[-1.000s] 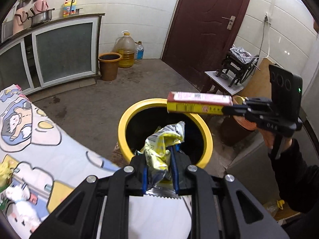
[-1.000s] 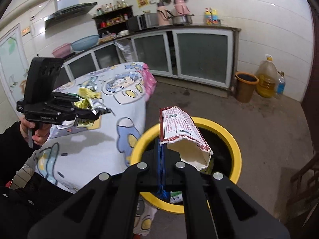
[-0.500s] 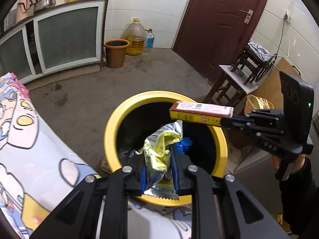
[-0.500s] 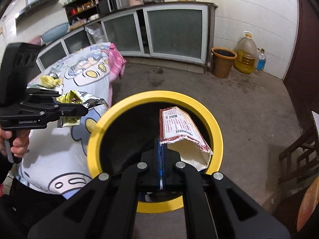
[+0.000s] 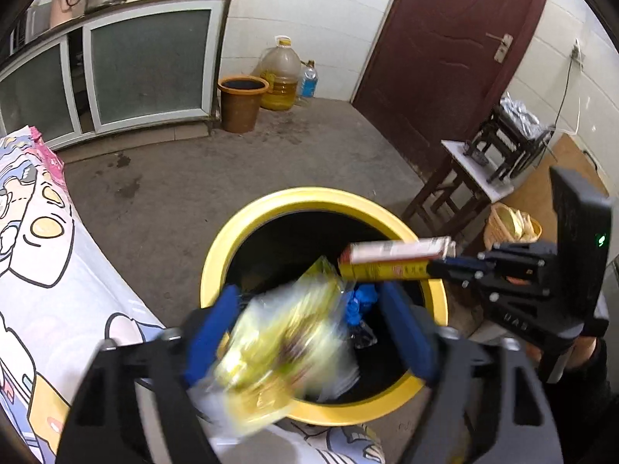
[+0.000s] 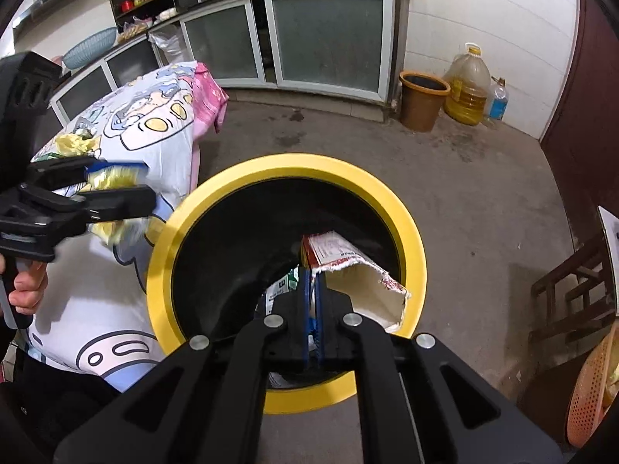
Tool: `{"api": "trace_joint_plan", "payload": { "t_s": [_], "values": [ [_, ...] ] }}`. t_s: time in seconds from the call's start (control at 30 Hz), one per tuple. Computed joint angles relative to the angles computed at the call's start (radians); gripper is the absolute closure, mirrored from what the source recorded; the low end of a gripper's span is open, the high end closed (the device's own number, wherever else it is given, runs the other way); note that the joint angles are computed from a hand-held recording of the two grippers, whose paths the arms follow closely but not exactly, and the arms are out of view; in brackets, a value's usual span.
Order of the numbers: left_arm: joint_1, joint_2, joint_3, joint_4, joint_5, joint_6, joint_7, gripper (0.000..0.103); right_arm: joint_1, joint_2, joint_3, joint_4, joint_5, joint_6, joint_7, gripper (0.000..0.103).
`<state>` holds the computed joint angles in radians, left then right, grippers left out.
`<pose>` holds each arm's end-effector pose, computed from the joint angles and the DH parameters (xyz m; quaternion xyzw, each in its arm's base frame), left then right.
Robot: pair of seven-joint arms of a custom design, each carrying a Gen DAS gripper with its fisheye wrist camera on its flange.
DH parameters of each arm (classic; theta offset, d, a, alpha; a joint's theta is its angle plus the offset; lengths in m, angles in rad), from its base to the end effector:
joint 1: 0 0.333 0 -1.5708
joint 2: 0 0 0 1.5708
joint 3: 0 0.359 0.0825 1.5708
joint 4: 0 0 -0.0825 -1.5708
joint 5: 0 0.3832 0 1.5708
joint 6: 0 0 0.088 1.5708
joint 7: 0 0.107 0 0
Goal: Collect trash
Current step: 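Open both grippers to drop the wrapper and box into the bin, then move both grippers back over the table toward the remaining trash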
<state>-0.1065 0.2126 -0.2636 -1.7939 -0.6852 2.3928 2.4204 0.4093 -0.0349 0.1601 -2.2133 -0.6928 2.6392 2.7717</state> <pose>0.6184 -0.2305 0.5200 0.3609 -0.8656 0.3471 0.0008 0.4580 0.3135 0.4817 -0.6398 0.7016 -0.2072 0.2357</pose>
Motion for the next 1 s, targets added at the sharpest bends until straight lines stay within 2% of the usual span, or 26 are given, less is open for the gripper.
{"api": "trace_joint_plan", "payload": {
  "t_s": [0.03,0.07,0.1,0.17,0.4,0.57,0.67,0.8,1.0],
  "values": [
    [-0.001,0.001,0.002,0.003,0.001,0.000,-0.017,0.013,0.000,-0.001,0.001,0.000,-0.001,-0.009,0.005,0.095],
    [-0.002,0.004,0.004,0.009,0.008,-0.004,-0.034,0.008,0.001,-0.002,0.001,-0.001,0.001,-0.014,0.009,0.085],
    [-0.001,0.007,0.005,0.015,0.010,-0.013,-0.048,0.008,0.000,-0.006,0.000,-0.006,0.006,-0.011,0.008,0.069],
    [0.005,0.011,0.006,0.023,0.006,-0.031,-0.063,0.008,-0.005,-0.017,0.001,-0.018,-0.011,0.008,0.038,0.050],
    [0.046,0.002,0.005,0.030,-0.096,-0.082,-0.022,0.008,-0.016,-0.049,0.018,-0.031,-0.017,0.013,0.071,0.049],
    [0.069,-0.055,0.028,-0.011,-0.187,-0.061,0.044,0.008,-0.023,-0.065,0.035,-0.020,-0.080,0.026,0.130,0.049],
    [0.089,-0.097,0.057,-0.042,-0.237,-0.051,0.084,0.008,-0.026,-0.063,0.049,0.001,-0.151,0.018,0.176,0.049],
    [0.119,-0.156,0.107,-0.087,-0.281,-0.016,0.161,0.008,-0.026,-0.041,0.056,0.048,-0.282,0.068,0.268,0.047],
    [0.186,-0.227,0.198,-0.139,-0.305,-0.004,0.255,0.008,0.027,0.051,0.041,0.172,-0.374,0.117,0.258,0.044]
  ]
}}
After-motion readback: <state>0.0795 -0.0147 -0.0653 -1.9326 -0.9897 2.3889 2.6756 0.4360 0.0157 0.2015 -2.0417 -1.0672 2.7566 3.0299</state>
